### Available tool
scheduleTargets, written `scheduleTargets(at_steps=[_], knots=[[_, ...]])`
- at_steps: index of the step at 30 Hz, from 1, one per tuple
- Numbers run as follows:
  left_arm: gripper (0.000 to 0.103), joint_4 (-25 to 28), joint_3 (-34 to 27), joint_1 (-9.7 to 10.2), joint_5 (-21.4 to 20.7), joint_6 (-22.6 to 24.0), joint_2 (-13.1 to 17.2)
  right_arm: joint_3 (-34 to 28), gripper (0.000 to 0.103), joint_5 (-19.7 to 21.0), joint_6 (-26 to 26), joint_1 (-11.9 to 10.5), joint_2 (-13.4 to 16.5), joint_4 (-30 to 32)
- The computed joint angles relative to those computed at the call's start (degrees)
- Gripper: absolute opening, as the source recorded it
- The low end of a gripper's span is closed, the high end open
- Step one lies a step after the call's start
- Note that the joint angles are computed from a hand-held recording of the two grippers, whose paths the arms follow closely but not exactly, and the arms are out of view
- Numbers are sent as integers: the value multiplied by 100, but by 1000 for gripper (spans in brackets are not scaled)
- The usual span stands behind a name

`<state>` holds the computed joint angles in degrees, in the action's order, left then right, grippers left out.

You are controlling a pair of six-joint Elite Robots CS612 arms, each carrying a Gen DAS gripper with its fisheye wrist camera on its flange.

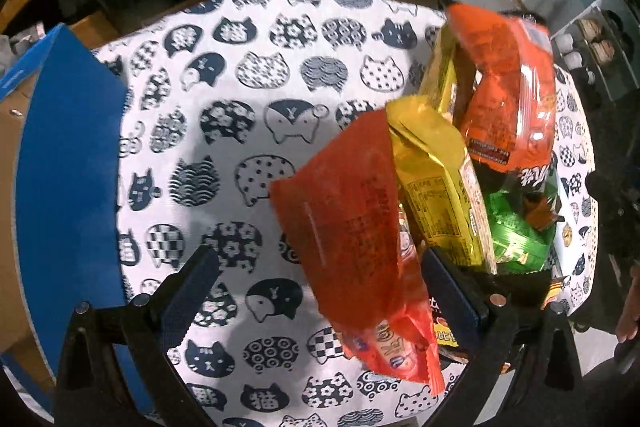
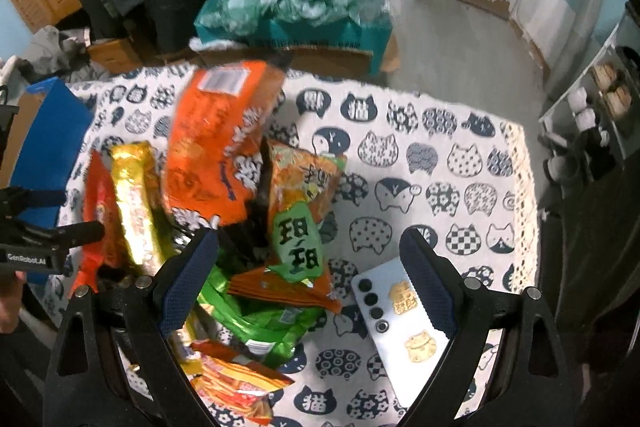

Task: Organize snacks
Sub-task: 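Grasp the orange snack bag with the left tool while the right tool grasps the green bag, then carry the orange bag with the left tool into the box and release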

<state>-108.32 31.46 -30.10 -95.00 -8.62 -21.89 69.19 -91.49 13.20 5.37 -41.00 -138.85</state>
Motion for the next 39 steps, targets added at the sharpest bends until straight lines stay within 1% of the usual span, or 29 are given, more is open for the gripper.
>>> scheduleTargets(at_steps=[3,7,10,11,12,13,14,16,19,20,21,23,25,26,27,28,30,31,32,35,36,39], knots=[[102,144,-174,-8,-149,70,113,-129,91,41,7,-26,124,268],[102,307,-293,-51,-47,206,208,-279,91,203,23,-70,265,512],[101,404,-364,-45,-93,212,281,-400,91,328,88,-111,378,614],[98,438,-377,-36,-103,194,301,-430,91,379,121,-126,409,635],[91,457,-378,-25,-135,183,312,-461,91,445,144,-140,439,655],[86,527,-442,-14,-158,173,354,-505,91,517,159,-155,474,696],[78,614,-495,-1,-179,189,393,-539,91,539,173,-163,500,726],[74,394,-313,10,-189,297,317,-619,91,582,195,-178,560,764],[56,211,-115,-2,-33,458,222,-759,90,629,265,-193,663,809],[44,207,-107,5,-54,532,219,-803,90,673,294,-202,697,833],[42,198,-91,5,-60,573,212,-866,89,725,322,-212,741,887],[37,131,-40,31,-118,643,183,-1003,81,875,314,-244,847,1012],[36,32,93,58,-181,660,124,-1034,62,1111,292,-269,889,1049],[36,-49,213,84,-206,685,68,-1045,56,1185,292,-273,900,1054],[35,-129,361,124,-228,730,-10,-1065,48,1181,275,-268,907,1072],[35,-183,425,140,-238,751,-35,-1057,42,1100,259,-252,896,1062],[33,-400,717,162,-205,804,-177,-1050,38,917,190,-218,870,998],[33,-501,851,167,-162,829,-259,-1017,36,864,179,-213,841,938],[31,-634,1034,162,-119,848,-377,-1011,36,786,208,-202,825,882],[30,-887,1247,180,-43,878,-521,-901,35,656,370,-200,708,661],[29,-970,1349,186,-29,891,-604,-884,35,582,422,-188,676,630],[28,-1135,1375,175,63,901,-677,-836,35,276,569,-160,580,648]])
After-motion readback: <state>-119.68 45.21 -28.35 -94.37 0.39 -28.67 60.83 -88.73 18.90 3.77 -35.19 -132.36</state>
